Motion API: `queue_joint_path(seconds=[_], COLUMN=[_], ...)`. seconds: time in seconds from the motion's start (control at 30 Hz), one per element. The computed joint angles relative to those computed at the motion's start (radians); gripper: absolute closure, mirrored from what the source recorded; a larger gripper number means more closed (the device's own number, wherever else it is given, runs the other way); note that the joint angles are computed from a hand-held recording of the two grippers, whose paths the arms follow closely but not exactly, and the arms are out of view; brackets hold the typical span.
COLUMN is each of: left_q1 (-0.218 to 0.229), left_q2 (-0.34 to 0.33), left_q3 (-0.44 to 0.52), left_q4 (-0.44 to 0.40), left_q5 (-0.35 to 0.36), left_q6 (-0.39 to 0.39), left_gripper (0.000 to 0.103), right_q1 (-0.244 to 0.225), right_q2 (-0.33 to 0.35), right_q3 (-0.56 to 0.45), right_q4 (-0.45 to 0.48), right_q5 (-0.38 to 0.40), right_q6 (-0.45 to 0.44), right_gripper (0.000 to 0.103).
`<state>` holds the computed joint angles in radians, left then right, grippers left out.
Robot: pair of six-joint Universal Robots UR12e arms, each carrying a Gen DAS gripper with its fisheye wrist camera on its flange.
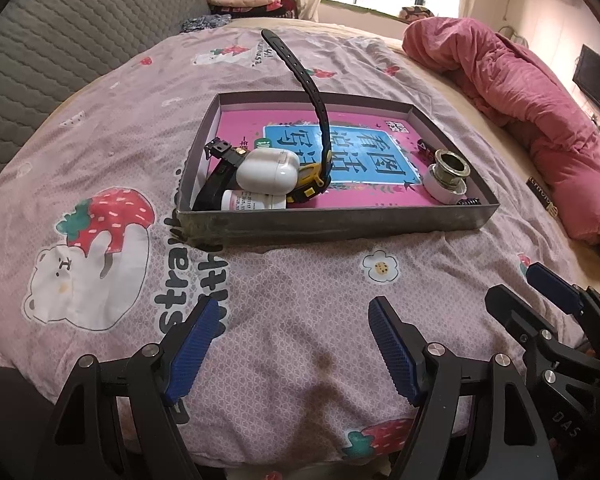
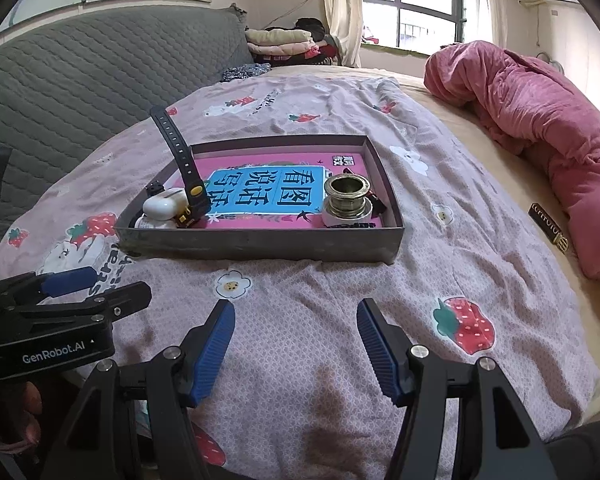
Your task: Organize rigid objects
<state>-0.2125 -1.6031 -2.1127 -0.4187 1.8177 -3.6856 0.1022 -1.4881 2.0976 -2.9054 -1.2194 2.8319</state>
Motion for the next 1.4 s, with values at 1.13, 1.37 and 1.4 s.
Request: queue_joint_path(seconds=[1.13, 1.37, 1.4], left_q1=[0.001, 0.001, 0.003], left_q2=[-0.003, -0.001, -0.001], left_q3=[0.003, 0.000, -0.001], left_q4=[-0.007, 0.003, 0.006], left_q5=[-0.013, -0.007, -0.016], left_q6=[0.014, 0.016, 0.016], left_gripper=[0.025, 0.025, 0.025], right_q1=[-0.001, 0.002, 0.002], right_q2=[-0.001, 0.000, 0.000], right_q3=[-0.002, -0.003, -0.004], right_q4=[0.013, 0.018, 0.020], right_q5=[-0.008, -0.010, -0.010], right_q6=[-0.002, -0.012, -0.012], right_gripper=[0.040, 0.040, 0.040])
